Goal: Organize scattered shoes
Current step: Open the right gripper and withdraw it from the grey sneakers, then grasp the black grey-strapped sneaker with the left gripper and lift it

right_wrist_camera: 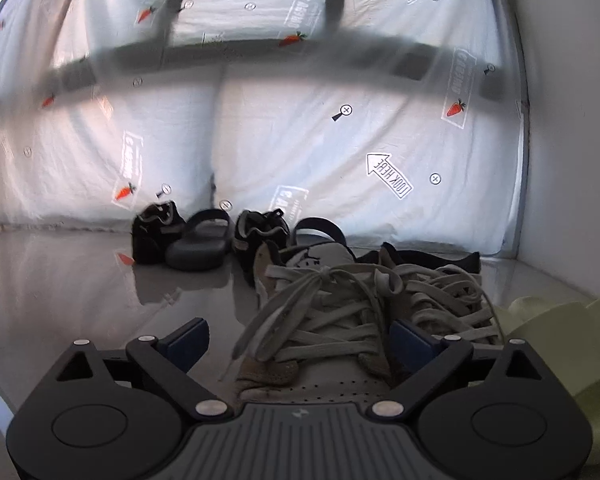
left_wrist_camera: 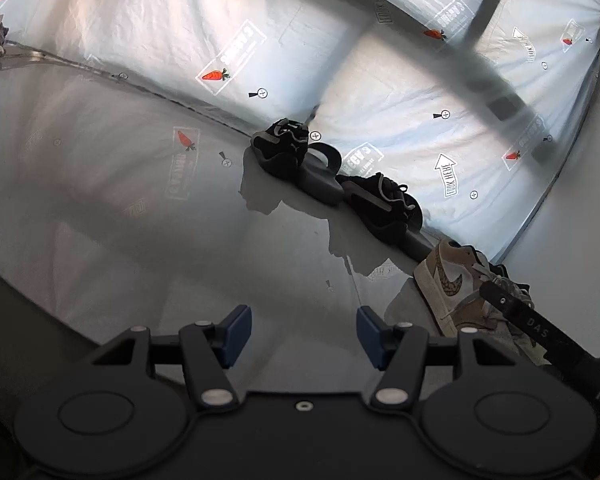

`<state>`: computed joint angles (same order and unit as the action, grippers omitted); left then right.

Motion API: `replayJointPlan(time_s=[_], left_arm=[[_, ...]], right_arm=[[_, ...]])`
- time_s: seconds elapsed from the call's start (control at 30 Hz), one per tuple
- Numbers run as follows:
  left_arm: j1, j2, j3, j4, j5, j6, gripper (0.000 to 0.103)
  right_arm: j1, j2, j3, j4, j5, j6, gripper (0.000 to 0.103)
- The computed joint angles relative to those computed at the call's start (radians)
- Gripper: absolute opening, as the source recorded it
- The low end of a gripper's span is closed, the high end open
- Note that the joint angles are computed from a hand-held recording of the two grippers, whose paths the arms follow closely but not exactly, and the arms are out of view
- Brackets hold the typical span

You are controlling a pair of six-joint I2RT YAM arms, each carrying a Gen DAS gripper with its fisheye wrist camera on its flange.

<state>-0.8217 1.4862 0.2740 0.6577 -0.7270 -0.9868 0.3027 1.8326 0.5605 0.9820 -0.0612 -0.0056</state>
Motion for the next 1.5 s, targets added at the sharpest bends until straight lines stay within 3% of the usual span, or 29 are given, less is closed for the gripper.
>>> replayJointPlan(time_s=[0.1,0.27,0.33,0.43,0.5,0.6,0.7,0.73,0.83,0.9,0.97,1.07,1.37,1.5], left_arm=[[0.118,0.017,0.052,0.048,0.091,0.129,0.059],[0.323,0.121,0.226,0.055,0.241,0.291,0.059],[0.392,0.18,0.318,0.044,0.295,0.348,0.059],[0.506,0.296,0.498,-0.003,0.403,0.392,0.059],[0.558,0.366,0.659,-0.108,0.444,0.408,0.058],[0.66,0.546,0.973,-0.284,0.519,0.501,0.058],[0.733,0.705,1.242,-0.456,0.549,0.505,0.057],[0.754,0.765,1.349,-0.525,0.549,0.493,0.056],[0.788,0.858,1.502,-0.601,0.564,0.417,0.056],[0.8,0.911,1.579,-0.646,0.594,0.351,0.053],[0.804,0.977,1.71,-0.779,0.618,0.343,0.046],[0.793,0.998,1.756,-0.844,0.583,0.369,0.046],[0.833,0.992,1.7,-0.807,0.688,0.33,0.049],[0.813,1.025,1.736,-0.806,0.632,0.365,0.055]], right_arm=[[-0.003,-0.016,-0.021,0.058,-0.066,0.06,0.103],[0.041,-0.005,0.056,0.013,-0.131,0.186,0.103],[0.082,0.013,0.114,-0.03,-0.093,0.189,0.103],[0.175,0.116,0.328,-0.146,0.097,0.138,0.103],[0.183,0.218,0.512,-0.213,0.12,0.162,0.103],[0.183,0.44,0.821,-0.198,0.137,0.174,0.103],[0.201,0.63,1.052,-0.179,0.238,0.125,0.103],[0.204,0.672,1.067,-0.123,0.261,0.129,0.103],[0.201,0.676,1.093,-0.2,0.246,0.149,0.103],[0.195,0.668,1.05,-0.096,0.213,0.164,0.103],[0.199,0.66,1.034,-0.073,0.225,0.163,0.103],[0.206,0.658,1.065,-0.157,0.251,0.14,0.103],[0.211,0.67,1.118,-0.286,0.303,0.149,0.103],[0.207,0.682,1.153,-0.355,0.314,0.173,0.103]])
